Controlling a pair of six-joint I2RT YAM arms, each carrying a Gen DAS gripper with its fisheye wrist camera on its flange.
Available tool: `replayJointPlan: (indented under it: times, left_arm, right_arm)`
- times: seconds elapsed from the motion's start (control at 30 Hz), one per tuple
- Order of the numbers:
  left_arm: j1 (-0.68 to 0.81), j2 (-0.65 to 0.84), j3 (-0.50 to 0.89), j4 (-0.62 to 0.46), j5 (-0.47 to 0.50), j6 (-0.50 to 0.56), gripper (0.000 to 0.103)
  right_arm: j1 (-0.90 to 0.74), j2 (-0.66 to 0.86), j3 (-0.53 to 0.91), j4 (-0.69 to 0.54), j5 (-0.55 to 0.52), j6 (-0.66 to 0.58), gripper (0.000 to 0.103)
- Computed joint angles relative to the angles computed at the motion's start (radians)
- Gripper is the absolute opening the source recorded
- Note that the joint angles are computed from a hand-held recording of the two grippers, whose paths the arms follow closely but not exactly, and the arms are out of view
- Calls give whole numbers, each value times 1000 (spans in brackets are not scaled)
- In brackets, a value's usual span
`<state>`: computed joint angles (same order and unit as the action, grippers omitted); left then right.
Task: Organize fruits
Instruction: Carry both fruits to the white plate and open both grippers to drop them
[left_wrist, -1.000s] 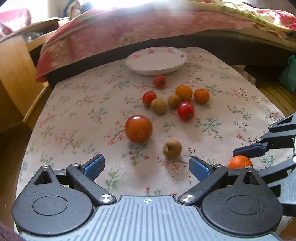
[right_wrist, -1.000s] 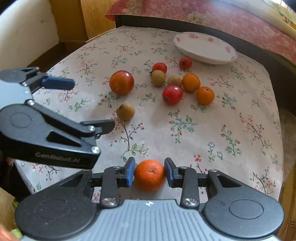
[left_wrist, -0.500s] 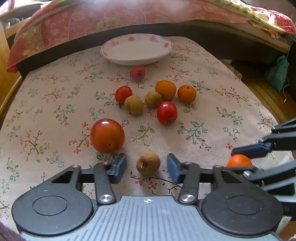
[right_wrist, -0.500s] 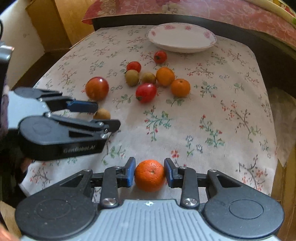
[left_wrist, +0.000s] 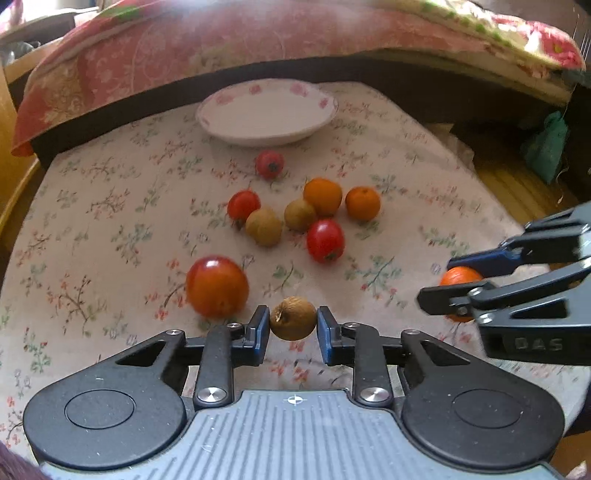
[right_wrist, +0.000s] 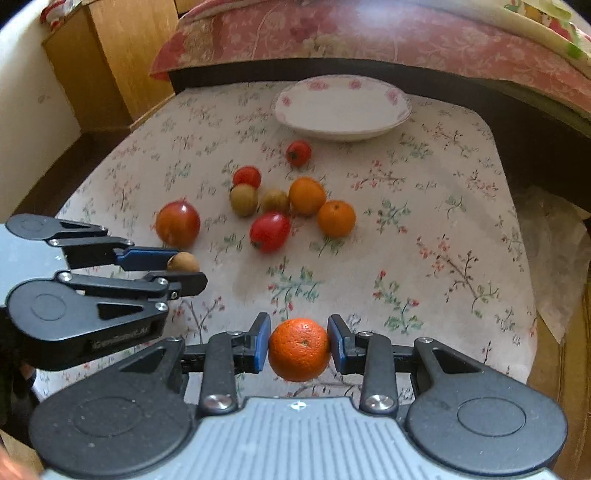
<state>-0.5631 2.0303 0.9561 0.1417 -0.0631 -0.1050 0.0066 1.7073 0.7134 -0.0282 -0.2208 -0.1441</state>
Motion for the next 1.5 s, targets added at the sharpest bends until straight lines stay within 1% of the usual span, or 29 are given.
replayJointPlan:
  times: [0.17,0.3,0.4,0.57,0.67,0.83,0.93,1.03,1.2,1.33,1.37,1.47,1.5]
  left_arm:
    - [9,2,65,-32,14,18,35]
    - [22,41,168,-78,2,32,35]
    - [40,82,268,-122,13,21,35]
    - [59,172,457,-188,5,38,35]
    - [75,243,585,-239,7,32,35]
    - [96,368,786,-324,0,37,35]
    - [105,431,881,-365,7,36,35]
    - [110,479,954,-398,8,30,34]
    - [115,508,996,-427,3,30,34]
    - [118,522,1014,-442,-5,28,34]
    - [118,522,1012,-442,-6,28,35]
    - [118,517,1003,-431,-6,32,42]
    - [117,513,995,-424,-8,37,43]
  right_arm:
    - [-14,31,55,-6,-9,16,36]
    - [-11,74,137,-22,3,-15,36]
    - [-28,123,232,-39,-7,-12,36]
    - [-30,225,417,-62,-24,-4,36]
    - [-30,306,541,-81,-25,6,36]
    - [-34,464,763,-149,-31,16,36]
    - [-42,540,857,-175,-46,18,36]
    - [-42,591,917,-197,-39,18,36]
    - [-42,637,979,-215,-53,8,36]
    - [-35,648,988,-208,-50,19,37]
    - [-35,649,989,-205,-50,24,37]
    - [-36,651,988,-192,-67,37,37]
    - [-37,653,992,-195,-76,40,37]
